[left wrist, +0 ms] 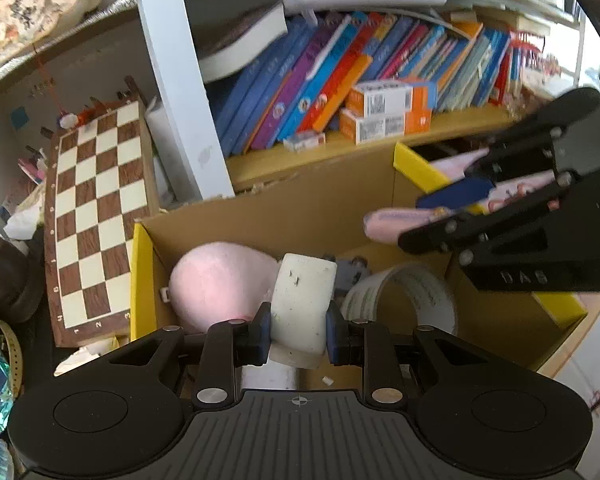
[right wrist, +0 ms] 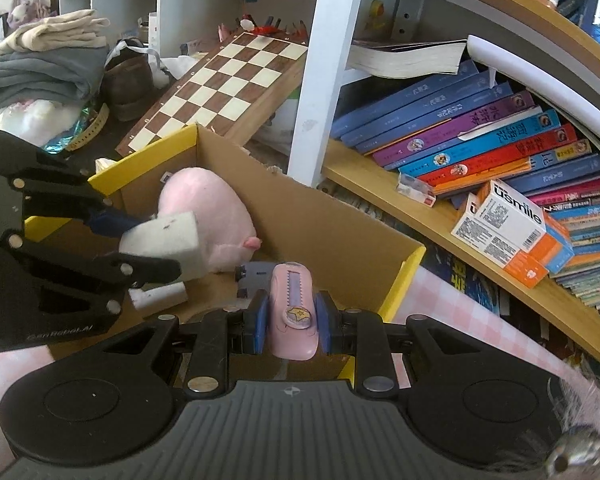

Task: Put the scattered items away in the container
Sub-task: 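Lower the cube into the box with the left tool while the right tool lowers the clip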

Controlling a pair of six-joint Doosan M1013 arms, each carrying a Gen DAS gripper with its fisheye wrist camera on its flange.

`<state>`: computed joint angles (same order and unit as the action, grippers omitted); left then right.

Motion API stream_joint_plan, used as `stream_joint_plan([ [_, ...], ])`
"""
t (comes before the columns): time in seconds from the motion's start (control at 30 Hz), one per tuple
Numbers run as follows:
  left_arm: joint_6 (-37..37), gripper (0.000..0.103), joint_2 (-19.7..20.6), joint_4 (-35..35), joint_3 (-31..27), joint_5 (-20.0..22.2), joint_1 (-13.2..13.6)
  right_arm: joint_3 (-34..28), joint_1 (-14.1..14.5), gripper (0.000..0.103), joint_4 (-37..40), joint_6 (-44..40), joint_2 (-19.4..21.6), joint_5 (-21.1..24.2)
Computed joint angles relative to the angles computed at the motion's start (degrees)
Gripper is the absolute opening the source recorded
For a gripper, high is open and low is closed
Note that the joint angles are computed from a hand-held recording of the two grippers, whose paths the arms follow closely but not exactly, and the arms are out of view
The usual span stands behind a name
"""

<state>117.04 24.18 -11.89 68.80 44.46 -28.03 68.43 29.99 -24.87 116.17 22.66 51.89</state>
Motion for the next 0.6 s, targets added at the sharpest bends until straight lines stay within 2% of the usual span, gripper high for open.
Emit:
stream_joint_plan([
  [0.6,2.27,0.025,2.05,0.84,-2.50,4.79,-0.39,-5.24,-1.43,0.024,1.66,-4.84,4.50,3.89],
])
